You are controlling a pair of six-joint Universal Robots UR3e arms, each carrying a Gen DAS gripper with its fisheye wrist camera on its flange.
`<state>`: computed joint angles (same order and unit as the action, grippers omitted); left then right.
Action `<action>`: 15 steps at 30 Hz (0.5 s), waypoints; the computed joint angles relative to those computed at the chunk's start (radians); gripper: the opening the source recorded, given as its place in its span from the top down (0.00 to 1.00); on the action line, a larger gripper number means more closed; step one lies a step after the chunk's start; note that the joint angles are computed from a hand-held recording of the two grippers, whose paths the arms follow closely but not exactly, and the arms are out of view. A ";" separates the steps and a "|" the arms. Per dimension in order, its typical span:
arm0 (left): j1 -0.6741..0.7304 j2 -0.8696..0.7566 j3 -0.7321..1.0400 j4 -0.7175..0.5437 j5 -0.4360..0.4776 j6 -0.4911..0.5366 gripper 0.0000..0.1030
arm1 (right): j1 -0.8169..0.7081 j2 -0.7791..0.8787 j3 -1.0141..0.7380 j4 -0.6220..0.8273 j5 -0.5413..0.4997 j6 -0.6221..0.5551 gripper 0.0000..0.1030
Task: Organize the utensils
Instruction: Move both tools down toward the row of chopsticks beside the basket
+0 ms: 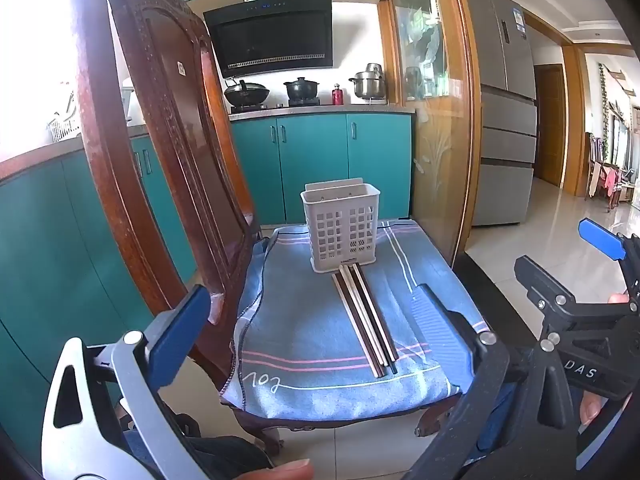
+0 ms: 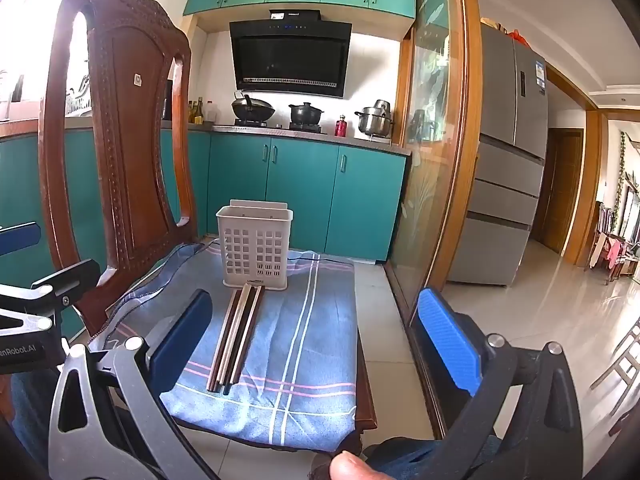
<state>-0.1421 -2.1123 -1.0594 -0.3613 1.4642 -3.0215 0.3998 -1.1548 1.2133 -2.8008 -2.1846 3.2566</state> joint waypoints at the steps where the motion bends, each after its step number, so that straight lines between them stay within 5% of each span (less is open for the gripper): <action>1: 0.000 0.000 0.001 -0.003 0.000 0.000 0.03 | -0.001 0.003 -0.004 0.002 0.001 0.000 0.02; 6: 0.002 -0.013 0.020 -0.030 -0.010 -0.002 0.03 | -0.012 0.025 -0.031 0.027 0.006 0.003 0.02; 12: -0.002 -0.125 0.097 -0.135 -0.016 -0.001 0.03 | -0.125 0.078 -0.172 0.375 0.152 0.059 0.02; 15: -0.008 -0.225 0.245 -0.259 -0.018 0.008 0.03 | -0.153 0.154 -0.272 0.498 0.145 0.082 0.02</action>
<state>-0.1503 -2.3376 -0.8141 -0.6203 1.4464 -3.0139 0.2469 -1.0013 0.9410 -2.3029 -2.0395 3.3389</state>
